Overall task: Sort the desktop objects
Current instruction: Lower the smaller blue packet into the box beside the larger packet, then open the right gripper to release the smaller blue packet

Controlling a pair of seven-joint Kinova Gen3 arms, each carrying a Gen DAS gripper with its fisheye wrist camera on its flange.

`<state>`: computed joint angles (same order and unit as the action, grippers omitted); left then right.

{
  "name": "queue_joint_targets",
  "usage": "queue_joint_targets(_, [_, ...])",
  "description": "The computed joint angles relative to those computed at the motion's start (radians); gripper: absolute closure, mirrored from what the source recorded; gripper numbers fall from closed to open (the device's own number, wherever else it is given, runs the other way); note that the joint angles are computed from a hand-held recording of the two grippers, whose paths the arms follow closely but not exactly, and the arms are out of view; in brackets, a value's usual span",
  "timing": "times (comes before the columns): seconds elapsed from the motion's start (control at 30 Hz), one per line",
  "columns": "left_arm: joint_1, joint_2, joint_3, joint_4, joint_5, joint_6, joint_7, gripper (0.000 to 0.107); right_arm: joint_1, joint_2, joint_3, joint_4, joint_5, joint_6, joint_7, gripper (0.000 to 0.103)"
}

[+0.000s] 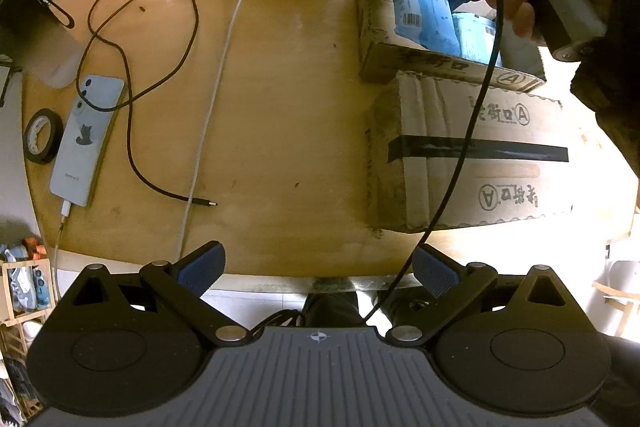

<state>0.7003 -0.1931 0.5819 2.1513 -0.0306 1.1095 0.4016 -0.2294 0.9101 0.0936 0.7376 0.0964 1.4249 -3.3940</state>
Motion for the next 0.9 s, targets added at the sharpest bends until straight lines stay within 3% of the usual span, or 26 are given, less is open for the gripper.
queue_joint_targets(0.8, [-0.023,-0.017,-0.019,0.031,0.035,-0.027,-0.041,0.004,0.032,0.039,-0.014,0.053,-0.050,-0.087,0.016,0.040])
queue_joint_targets(0.83, [-0.025,-0.018,-0.020,0.032,0.037,-0.029,-0.044,0.004,0.032,0.042,-0.014,0.049,-0.051,-0.084,0.017,0.035])
queue_joint_targets(0.87, [-0.027,-0.018,-0.020,0.033,0.038,-0.030,-0.046,0.004,0.032,0.051,-0.013,0.030,-0.051,-0.065,0.021,0.020])
queue_joint_targets(0.9, [-0.029,-0.019,-0.021,0.034,0.039,-0.031,-0.049,0.004,0.033,0.065,-0.012,0.002,-0.051,-0.036,0.026,0.014])
